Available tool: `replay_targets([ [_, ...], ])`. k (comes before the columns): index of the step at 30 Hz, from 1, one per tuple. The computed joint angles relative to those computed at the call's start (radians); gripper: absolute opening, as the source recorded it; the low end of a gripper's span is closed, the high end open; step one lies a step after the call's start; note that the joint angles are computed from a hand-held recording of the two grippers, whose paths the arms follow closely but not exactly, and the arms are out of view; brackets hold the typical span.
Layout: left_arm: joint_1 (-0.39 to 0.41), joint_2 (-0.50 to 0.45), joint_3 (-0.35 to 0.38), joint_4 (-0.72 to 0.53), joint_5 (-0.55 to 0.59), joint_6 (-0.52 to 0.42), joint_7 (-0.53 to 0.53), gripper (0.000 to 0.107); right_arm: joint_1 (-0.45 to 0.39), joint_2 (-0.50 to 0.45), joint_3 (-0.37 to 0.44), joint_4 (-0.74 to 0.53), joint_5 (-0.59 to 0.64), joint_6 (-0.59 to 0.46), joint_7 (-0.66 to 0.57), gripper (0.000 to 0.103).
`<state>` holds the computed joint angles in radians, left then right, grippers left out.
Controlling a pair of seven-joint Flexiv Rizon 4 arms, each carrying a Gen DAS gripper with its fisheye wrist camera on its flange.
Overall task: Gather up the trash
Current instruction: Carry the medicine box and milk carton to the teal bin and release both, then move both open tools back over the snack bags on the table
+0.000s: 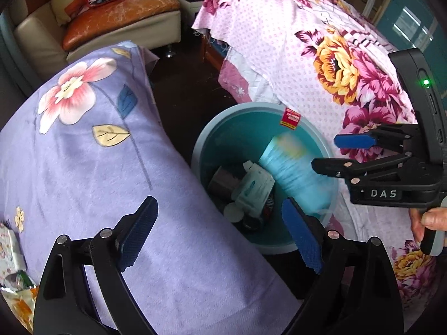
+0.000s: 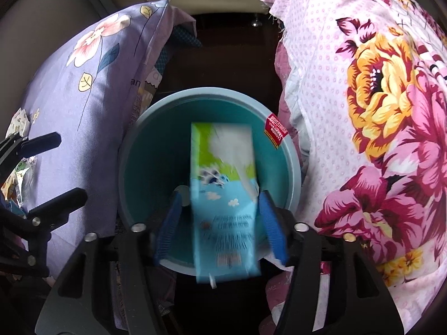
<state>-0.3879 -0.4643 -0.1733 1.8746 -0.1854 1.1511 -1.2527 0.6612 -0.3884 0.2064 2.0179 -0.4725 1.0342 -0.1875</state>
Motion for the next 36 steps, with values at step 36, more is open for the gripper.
replay_targets([
  [36, 0.221, 0.524, 0.197, 0.530, -0.343, 0.073, 0.369, 0.091, 0.284, -0.234, 0.037, -0.596, 0.028, -0.365, -0.157, 0.083],
])
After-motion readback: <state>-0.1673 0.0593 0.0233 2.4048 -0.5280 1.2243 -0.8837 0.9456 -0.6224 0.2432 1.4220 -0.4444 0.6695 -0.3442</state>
